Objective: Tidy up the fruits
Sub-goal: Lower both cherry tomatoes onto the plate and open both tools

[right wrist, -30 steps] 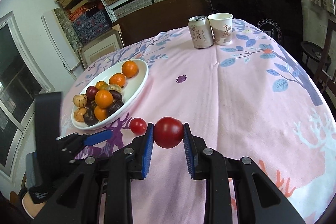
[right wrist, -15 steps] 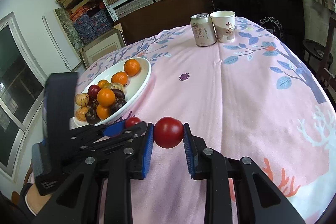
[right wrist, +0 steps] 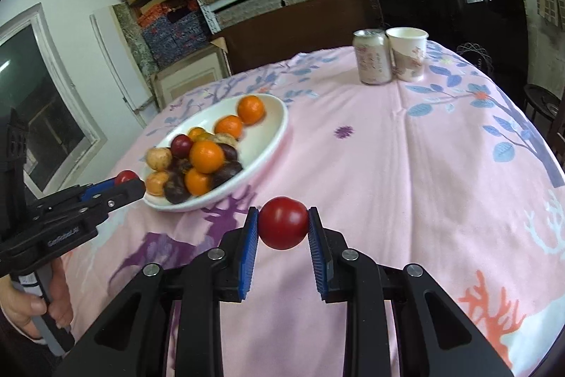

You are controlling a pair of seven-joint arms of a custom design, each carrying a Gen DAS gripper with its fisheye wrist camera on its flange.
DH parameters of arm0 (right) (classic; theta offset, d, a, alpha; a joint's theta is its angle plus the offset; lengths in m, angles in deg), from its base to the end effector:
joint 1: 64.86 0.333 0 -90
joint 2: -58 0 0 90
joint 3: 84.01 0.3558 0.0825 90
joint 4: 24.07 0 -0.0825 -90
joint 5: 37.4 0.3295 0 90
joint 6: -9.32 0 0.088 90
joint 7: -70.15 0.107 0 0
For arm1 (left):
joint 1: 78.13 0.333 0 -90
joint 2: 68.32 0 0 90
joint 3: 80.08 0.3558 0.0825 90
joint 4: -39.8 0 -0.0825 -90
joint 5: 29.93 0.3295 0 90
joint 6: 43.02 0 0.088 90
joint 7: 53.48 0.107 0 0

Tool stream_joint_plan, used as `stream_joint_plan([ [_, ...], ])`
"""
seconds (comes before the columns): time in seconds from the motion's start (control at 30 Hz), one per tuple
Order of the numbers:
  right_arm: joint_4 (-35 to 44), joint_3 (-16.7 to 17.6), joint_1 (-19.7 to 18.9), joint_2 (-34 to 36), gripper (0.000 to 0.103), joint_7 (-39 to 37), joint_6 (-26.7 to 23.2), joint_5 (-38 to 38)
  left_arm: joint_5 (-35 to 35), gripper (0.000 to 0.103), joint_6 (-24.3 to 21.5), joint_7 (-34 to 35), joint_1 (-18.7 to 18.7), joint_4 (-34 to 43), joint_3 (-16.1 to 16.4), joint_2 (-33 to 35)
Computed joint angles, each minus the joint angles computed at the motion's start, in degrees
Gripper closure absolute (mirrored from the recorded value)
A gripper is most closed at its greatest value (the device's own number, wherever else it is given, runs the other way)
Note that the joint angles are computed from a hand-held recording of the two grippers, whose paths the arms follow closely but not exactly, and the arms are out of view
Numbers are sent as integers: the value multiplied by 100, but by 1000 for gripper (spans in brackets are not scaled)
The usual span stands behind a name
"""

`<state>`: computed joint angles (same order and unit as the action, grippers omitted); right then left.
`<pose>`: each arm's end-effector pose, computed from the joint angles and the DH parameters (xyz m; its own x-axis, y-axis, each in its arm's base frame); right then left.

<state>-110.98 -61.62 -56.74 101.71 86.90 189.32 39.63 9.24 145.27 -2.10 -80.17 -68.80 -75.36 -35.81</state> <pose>0.6757 0.2136 0.3308 0.3594 -0.8793 -0.3125 -0.6755 -0.0141 -0.7372 0.6541 -0.0438 0.3595 -0.0341 -0.9993 0.0166 -0.7024 0.0121 -0.7117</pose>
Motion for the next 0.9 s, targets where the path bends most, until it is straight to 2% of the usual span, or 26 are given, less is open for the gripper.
stream_joint_plan([
  [0.03,30,79,5,-3,75,-143,62,40,-5,73,-36,55,191,31,-153,2],
  [0.07,39,11,107,-25,75,-69,62,-70,-17,73,-61,98,335,62,-273,12],
  [0.17,158,-352,467,-51,75,608,-216,-766,-85,73,-191,271,764,288,-666,140],
  [0.27,464,-621,831,73,75,1075,-297,-1514,-272,73,-444,568,1379,579,-1358,371],
  [0.37,964,-1043,1240,328,75,1755,-531,-2253,-438,73,-510,696,1489,795,-1438,557],
  [0.43,1369,-1350,1485,548,74,2273,-710,-2686,-590,73,-709,897,1733,1015,-1751,739],
  [0.6,2575,-2104,1933,1256,75,3593,-1305,-3698,-990,73,-918,1220,1915,1413,-2038,1075],
  [0.73,3210,-2510,2144,1701,73,4189,-1352,-4365,-1096,72,-774,1401,2028,1436,-2195,1191],
  [0.8,3615,-2560,2132,1939,66,4399,-1484,-4627,-1188,67,-757,1438,2135,1468,-2348,1266],
  [0.87,3810,-2684,2172,2086,56,4677,-1371,-4840,-1250,60,-786,1369,2060,1509,-2230,1273],
  [0.9,3823,-2691,2165,2104,55,4777,-1308,-4904,-1296,48,-834,1282,1979,1534,-2106,1262],
])
